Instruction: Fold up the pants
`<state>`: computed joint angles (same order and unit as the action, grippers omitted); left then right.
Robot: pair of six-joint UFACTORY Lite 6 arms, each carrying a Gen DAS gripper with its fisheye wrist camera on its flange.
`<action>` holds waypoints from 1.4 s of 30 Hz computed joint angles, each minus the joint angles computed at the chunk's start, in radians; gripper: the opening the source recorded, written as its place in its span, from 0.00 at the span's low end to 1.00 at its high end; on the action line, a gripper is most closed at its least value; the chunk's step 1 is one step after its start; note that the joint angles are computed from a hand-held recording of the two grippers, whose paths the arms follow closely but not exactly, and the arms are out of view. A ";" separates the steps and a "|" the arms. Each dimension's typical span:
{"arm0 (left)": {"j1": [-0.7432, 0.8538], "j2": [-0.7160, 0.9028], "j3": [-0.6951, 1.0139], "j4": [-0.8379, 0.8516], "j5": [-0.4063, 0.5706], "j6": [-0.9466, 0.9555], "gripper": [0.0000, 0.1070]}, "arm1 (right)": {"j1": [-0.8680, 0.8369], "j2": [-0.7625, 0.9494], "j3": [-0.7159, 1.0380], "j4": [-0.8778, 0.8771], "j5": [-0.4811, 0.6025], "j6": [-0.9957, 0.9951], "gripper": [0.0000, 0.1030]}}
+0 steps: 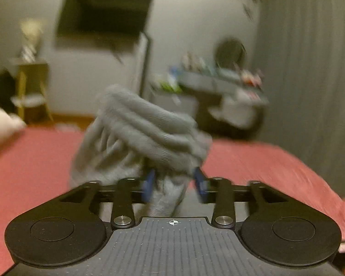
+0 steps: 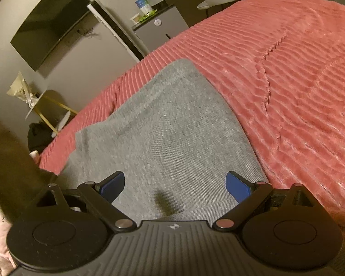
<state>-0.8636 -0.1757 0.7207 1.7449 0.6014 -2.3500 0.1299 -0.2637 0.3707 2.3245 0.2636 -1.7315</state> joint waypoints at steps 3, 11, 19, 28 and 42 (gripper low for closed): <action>-0.032 0.216 0.140 -0.089 -0.161 0.048 0.79 | -0.041 -0.031 -0.025 -0.089 0.039 0.089 0.92; -0.122 0.103 0.038 -0.574 0.131 0.283 0.89 | -0.131 -0.083 -0.034 -0.363 0.156 0.310 0.89; -0.004 -0.284 -0.240 -0.705 0.416 0.007 0.92 | -0.052 0.335 0.217 -0.280 0.425 0.275 0.80; 0.173 -0.433 -0.472 -0.589 0.212 -0.355 0.93 | 0.051 0.675 0.536 -0.193 0.413 0.311 0.84; 0.136 -0.413 -0.528 -0.433 0.162 -0.519 0.93 | 0.103 0.859 0.718 -0.132 0.437 0.286 0.57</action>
<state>-0.7276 -0.5885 0.1930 1.3123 0.7637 -2.8690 0.2325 0.5952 1.0891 2.1921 0.7008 -1.4453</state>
